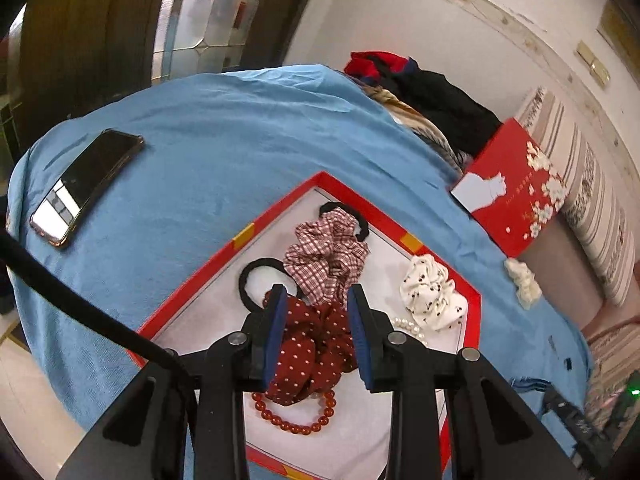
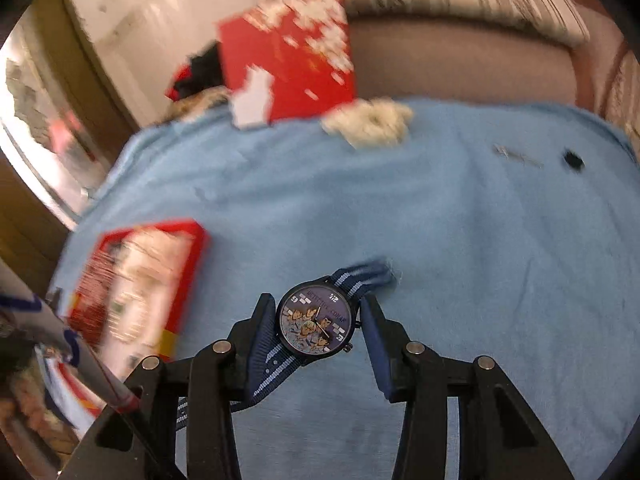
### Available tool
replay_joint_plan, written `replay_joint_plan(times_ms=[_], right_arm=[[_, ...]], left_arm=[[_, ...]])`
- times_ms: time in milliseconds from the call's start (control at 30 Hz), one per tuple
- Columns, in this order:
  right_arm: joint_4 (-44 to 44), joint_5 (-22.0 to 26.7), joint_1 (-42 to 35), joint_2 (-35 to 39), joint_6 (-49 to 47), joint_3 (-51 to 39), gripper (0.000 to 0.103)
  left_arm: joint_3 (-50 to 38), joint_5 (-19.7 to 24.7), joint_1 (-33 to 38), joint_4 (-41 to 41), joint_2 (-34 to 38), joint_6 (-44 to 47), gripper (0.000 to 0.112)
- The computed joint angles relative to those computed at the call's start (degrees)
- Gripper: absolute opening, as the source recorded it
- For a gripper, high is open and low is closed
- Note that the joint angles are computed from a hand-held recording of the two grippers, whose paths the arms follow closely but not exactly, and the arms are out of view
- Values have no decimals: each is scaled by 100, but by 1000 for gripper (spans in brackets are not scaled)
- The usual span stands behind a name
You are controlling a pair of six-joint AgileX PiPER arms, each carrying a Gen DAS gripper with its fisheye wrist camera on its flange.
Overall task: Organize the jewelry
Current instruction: 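Lower the scrunchie and watch into the tray and open both grippers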
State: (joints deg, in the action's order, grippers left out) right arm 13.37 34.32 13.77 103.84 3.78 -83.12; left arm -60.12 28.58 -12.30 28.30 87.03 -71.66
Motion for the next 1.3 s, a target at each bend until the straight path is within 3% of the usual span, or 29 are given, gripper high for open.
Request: replay_joint_plan(times_ms=[200,367,600,767,933,1167,1300], right_arm=[[498,194,589,48,-455,-866,47],[306,575,1284,776,-264,-2084,47],[114,1223,2028,2010,-100,-3249,47],[-5,1338,2374,2487,-64,-3316,47],[-651,1028,2664,2416,77,-2938,48],[-868,1085,2807,2449,36,-2931,49],[-766,724,2709,2037,65,-2454,59]], left_arm=[[176,-48,190,44,-170,-201,30],[328,-151,481,-182,-309,-135,30],[297,129,547,246,-336,-523,30],[274,149,532,307,-323,-543,30],[210,172,473,281,-271,-475,30],[140,281,324,464,-219,-615,37],[131,376,201,754,-225,-848,43]])
